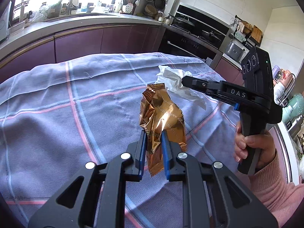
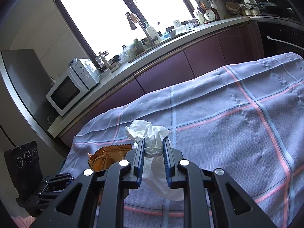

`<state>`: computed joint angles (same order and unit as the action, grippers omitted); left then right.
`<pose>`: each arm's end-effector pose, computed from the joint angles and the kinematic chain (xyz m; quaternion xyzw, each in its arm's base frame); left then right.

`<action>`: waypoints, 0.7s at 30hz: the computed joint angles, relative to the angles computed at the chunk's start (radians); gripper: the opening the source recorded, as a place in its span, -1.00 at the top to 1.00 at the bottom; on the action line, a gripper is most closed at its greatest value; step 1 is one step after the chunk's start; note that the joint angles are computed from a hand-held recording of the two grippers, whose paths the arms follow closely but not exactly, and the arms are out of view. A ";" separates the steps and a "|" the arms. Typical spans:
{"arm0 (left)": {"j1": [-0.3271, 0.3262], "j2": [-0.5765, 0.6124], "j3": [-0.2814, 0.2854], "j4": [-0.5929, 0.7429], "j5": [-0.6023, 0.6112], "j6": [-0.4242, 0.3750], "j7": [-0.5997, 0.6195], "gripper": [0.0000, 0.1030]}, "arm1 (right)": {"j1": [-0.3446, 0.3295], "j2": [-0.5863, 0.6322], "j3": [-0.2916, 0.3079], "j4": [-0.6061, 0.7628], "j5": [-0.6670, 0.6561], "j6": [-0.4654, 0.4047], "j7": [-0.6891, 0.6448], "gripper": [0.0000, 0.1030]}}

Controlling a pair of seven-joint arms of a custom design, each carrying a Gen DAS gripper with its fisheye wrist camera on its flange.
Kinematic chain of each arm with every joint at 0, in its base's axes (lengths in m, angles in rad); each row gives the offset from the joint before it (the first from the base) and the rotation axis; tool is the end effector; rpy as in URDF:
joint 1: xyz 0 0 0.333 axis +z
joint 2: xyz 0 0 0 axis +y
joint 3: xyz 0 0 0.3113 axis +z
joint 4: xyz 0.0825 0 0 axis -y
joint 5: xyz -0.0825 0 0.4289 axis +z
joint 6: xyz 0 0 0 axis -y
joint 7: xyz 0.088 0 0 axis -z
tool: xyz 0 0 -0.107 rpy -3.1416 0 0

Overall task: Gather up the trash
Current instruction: 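Carry the gold wrapper and tissue over the teal bin with both tools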

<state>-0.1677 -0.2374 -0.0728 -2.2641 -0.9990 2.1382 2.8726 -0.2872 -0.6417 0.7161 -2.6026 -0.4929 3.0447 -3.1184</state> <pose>0.5123 -0.1639 0.4604 0.2476 -0.8763 0.4096 0.0539 0.4101 0.2436 0.4776 -0.4083 0.7650 -0.2302 0.4417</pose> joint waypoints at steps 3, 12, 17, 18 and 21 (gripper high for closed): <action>0.017 -0.010 0.020 -0.004 -0.005 -0.014 0.007 0.69 | -0.013 0.004 0.021 0.017 -0.005 0.017 0.005 0.66; 0.073 -0.037 0.064 -0.025 -0.003 -0.031 0.033 0.69 | -0.088 0.046 0.128 0.079 0.023 0.093 -0.011 0.66; 0.106 -0.043 0.084 -0.028 -0.003 -0.044 0.035 0.69 | -0.147 0.082 0.204 0.118 0.070 0.133 -0.052 0.66; 0.113 -0.043 0.089 -0.029 -0.003 -0.046 0.033 0.69 | -0.155 0.090 0.216 0.124 0.080 0.141 -0.063 0.66; 0.137 -0.043 0.102 -0.029 -0.003 -0.052 0.028 0.69 | -0.186 0.114 0.259 0.152 0.108 0.152 -0.095 0.66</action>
